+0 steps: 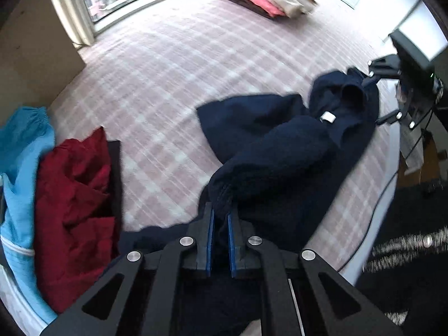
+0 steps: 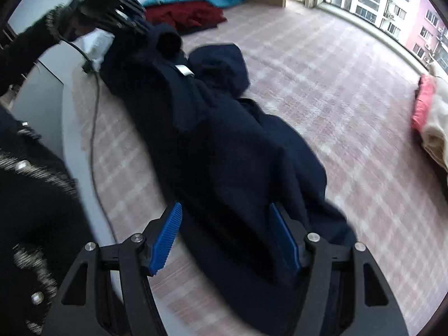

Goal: Fold clothes

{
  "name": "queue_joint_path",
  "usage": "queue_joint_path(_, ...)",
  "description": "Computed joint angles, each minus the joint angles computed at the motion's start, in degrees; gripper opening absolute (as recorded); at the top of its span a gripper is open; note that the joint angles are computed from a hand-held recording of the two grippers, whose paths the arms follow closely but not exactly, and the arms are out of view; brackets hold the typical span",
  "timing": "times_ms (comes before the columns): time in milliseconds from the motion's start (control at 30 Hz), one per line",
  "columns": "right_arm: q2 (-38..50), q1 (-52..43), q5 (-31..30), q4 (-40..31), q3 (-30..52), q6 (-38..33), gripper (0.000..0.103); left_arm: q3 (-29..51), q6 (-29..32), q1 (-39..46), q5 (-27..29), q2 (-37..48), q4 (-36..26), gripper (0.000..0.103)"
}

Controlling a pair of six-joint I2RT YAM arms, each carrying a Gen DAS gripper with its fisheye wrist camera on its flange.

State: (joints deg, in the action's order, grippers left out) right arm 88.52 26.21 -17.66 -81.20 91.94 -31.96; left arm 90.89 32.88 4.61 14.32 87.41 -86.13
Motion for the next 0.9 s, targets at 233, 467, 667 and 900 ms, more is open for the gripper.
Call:
queue_joint_path(233, 2.6, -6.6, -3.2, -1.6, 4.4, -1.2, 0.061, 2.8, -1.7, 0.1, 0.9, 2.9, -0.6, 0.007)
queue_joint_path(467, 2.9, -5.6, 0.8, 0.2, 0.2, -1.6, 0.032, 3.0, -2.1, -0.4, 1.3, 3.3, -1.8, 0.009)
queue_joint_path(667, 2.8, -11.1, -6.3, -2.6, 4.2, -0.5, 0.012, 2.2, -1.8, -1.5, 1.2, -0.6, -2.3, 0.012)
queue_joint_path(900, 1.3, -13.4, -9.5, -3.7, 5.7, 0.1, 0.007, 2.2, -3.7, -3.3, 0.4, -1.1, 0.0, 0.026)
